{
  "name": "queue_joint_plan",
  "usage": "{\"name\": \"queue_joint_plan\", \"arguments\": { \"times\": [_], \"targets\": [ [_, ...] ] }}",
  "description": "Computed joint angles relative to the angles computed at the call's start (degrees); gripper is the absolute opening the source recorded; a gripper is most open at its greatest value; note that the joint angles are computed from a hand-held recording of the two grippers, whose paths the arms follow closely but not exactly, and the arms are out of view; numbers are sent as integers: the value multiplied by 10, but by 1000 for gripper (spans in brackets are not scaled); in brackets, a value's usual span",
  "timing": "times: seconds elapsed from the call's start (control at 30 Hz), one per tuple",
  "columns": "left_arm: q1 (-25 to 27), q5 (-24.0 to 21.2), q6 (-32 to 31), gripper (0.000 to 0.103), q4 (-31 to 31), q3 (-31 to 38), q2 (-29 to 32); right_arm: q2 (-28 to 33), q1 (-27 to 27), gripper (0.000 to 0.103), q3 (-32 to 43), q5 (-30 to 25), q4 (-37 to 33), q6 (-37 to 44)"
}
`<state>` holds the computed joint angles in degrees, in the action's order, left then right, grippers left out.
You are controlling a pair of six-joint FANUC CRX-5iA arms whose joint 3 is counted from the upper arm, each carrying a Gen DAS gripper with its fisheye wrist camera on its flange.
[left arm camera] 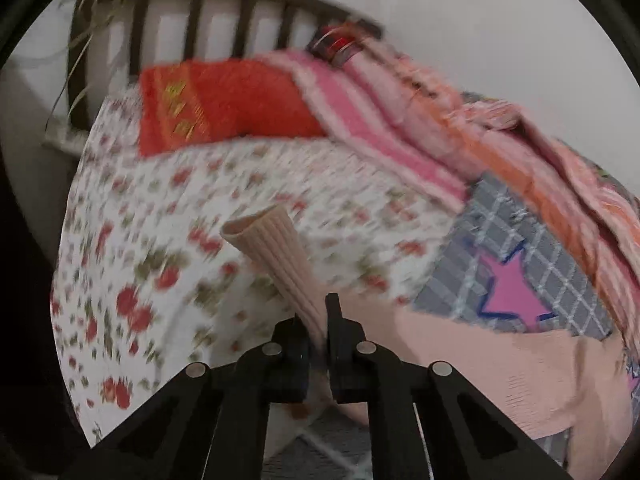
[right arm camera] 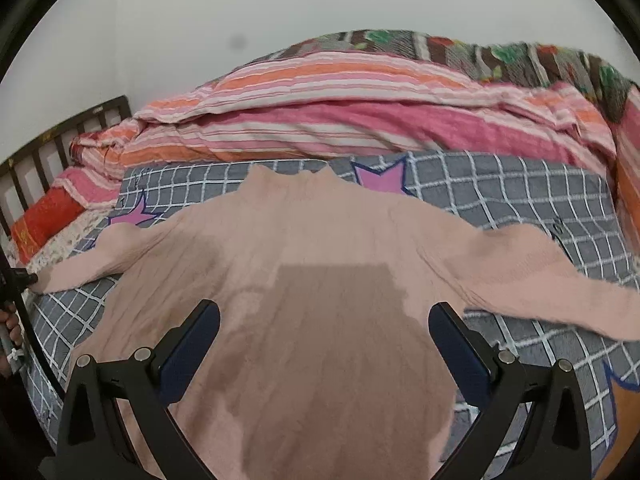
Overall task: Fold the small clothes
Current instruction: 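Grasp the cuff of the sleeve nearest the left gripper with the left gripper, then fold the held sleeve across the sweater body with the left gripper and release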
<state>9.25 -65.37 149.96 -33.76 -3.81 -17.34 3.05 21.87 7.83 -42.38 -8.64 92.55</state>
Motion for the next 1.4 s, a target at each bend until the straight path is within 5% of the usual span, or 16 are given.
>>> {"name": "queue_joint_plan", "arguments": {
  "times": [0.17, 0.43, 0.53, 0.67, 0.83, 1.0, 1.1, 1.2, 1.27, 1.4],
  "targets": [
    [-80, 13, -23, 7, -28, 82, 47, 2, -35, 102, 21, -16, -38, 16],
    [-217, 40, -98, 7, -31, 283, 210, 9, -93, 102, 34, -28, -72, 27],
    [-240, 59, -149, 7, 21, 354, 282, 10, -109, 102, 38, -25, -75, 28],
    [-279, 56, -205, 7, 71, 466, 389, 27, -173, 102, 88, -93, -189, 84],
    [-305, 33, -276, 7, 142, 567, 492, 29, -198, 102, 88, -88, -180, 67],
    [-313, 17, -295, 12, 197, 584, 531, 46, -219, 102, 104, -101, -186, 52],
    [-307, 9, -290, 36, 217, 569, 522, 52, -229, 102, 114, -111, -200, 56],
    [-303, 57, -251, 76, 197, 481, 459, 53, -226, 102, 116, -114, -204, 58],
    [-303, 74, -225, 80, 165, 433, 419, 56, -222, 102, 119, -118, -206, 62],
    [-309, 39, -171, 80, 75, 362, 353, 66, -214, 96, 132, -140, -223, 75]
  ]
}}
